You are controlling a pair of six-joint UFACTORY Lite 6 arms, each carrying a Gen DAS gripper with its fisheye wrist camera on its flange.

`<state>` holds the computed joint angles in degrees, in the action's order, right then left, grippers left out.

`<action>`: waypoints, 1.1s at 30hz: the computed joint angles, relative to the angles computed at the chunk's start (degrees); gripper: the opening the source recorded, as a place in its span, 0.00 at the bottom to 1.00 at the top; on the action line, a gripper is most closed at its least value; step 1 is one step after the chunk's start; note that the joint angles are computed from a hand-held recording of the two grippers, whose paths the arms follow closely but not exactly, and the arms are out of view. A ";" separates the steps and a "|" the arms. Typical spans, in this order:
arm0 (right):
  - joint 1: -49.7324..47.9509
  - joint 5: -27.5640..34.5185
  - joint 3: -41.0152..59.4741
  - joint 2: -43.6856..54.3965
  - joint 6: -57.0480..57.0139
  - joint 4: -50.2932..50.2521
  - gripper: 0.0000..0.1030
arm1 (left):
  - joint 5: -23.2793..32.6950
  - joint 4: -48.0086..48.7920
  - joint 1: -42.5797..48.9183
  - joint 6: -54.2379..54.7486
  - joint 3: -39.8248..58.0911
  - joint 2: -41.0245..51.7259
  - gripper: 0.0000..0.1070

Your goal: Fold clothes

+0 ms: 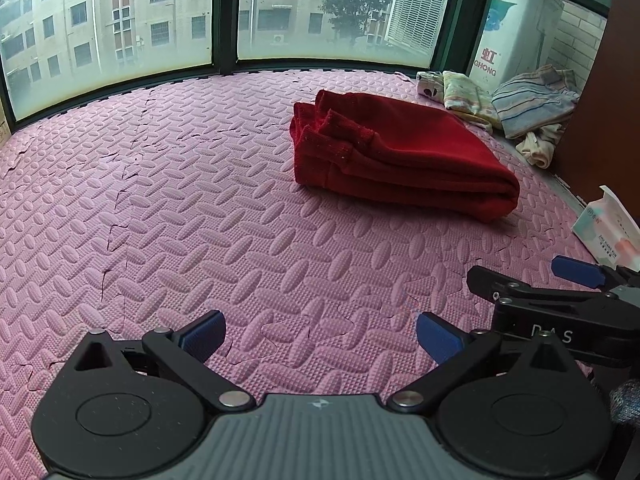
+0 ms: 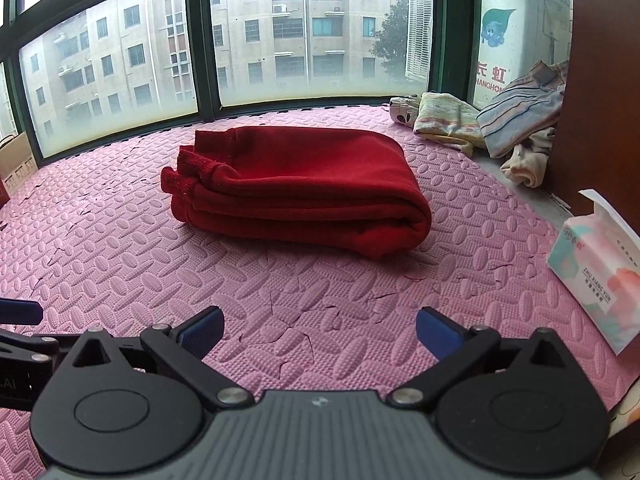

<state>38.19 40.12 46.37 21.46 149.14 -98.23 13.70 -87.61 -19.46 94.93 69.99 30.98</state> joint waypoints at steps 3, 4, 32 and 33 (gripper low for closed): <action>0.08 0.13 -0.24 -0.23 0.30 0.04 1.00 | -0.23 -0.56 -0.31 0.62 -0.38 -0.26 0.96; 0.11 0.19 -0.29 -0.25 0.31 0.12 1.00 | -0.29 -0.70 -0.40 0.78 -0.49 -0.35 0.96; -0.74 -0.90 0.07 0.63 1.51 -0.85 1.00 | -0.69 6.18 -1.68 -5.61 2.95 2.37 0.96; -0.81 -0.98 0.26 0.79 1.35 -0.71 1.00 | -0.63 7.10 -1.65 -6.48 3.35 2.66 0.96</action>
